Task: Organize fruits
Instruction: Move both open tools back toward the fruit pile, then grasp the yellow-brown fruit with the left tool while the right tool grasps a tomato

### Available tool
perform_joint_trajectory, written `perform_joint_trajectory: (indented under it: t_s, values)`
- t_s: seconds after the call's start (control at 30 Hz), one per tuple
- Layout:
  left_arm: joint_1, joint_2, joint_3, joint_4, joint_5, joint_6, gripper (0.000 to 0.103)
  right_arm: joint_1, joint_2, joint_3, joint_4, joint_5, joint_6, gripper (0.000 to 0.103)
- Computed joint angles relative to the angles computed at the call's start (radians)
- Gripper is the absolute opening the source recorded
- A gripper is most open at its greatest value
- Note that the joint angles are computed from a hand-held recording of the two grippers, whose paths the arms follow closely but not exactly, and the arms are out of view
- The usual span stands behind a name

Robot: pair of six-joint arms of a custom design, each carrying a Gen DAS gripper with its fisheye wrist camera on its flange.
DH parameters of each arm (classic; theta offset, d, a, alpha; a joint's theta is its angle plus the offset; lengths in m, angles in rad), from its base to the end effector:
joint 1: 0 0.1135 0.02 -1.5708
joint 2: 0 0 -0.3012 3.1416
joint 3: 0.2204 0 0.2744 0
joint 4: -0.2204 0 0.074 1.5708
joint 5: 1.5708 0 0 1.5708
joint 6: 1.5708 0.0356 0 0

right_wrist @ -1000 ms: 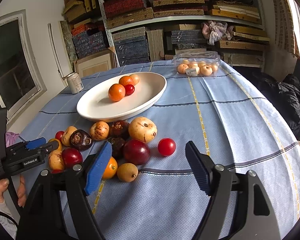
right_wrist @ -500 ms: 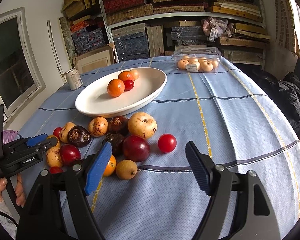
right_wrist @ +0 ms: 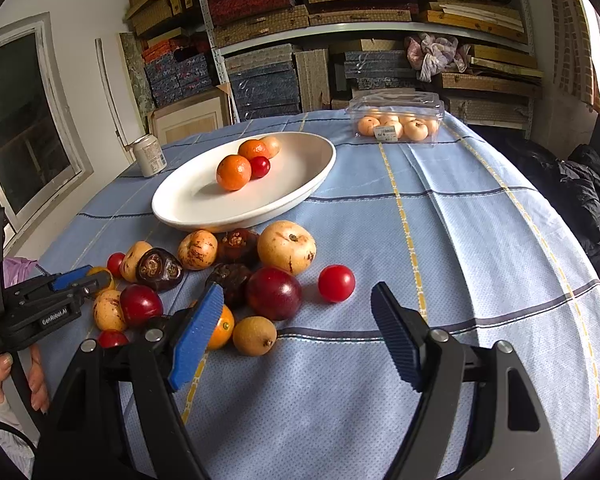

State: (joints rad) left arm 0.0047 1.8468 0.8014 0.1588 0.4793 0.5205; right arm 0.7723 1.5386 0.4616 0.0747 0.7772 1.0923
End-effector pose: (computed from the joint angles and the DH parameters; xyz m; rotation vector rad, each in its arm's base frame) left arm 0.3551 -0.0148 0.1199 0.7953 2.2152 -0.3366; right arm 0.1919 0.1521 0.1235 0.6102 2.1296 -0.0207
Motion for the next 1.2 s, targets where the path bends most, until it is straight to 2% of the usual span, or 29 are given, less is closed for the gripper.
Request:
perform_joint_trajectory:
  t_s: [0.3,0.47,0.53,0.63,0.73,0.87,0.93,1.07,1.2]
  values:
    - [0.026,-0.008,0.007,-0.009,0.013,-0.018,0.037,-0.005,0.073,0.027,-0.014,-0.055,0.0,0.074]
    - [0.026,-0.009,0.008,-0.018,0.018,-0.013,0.037,-0.029,0.037,-0.005,-0.002,-0.037,0.022,0.073]
    - [0.027,-0.009,0.009,-0.021,0.021,-0.013,0.037,-0.039,0.032,-0.019,0.034,-0.057,0.002,0.061]
    - [0.028,-0.009,0.01,-0.024,0.022,-0.012,0.037,-0.049,0.064,0.011,0.033,-0.081,-0.057,0.049]
    - [0.028,-0.01,0.008,-0.024,0.025,-0.011,0.037,-0.069,0.073,0.033,-0.005,-0.065,-0.063,0.043]
    - [0.027,-0.012,0.008,-0.029,0.03,-0.009,0.037,-0.133,0.072,0.013,0.038,-0.112,-0.071,0.04]
    - [0.025,-0.012,0.008,-0.032,0.032,-0.008,0.037,-0.166,0.091,0.023,0.047,-0.139,-0.089,0.031]
    - [0.025,-0.011,0.009,-0.036,0.034,-0.008,0.037,-0.23,0.118,0.03,0.089,-0.207,-0.125,0.023]
    - [0.024,-0.009,0.013,-0.044,0.034,-0.012,0.037,-0.24,0.123,0.022,0.109,-0.232,-0.133,0.021]
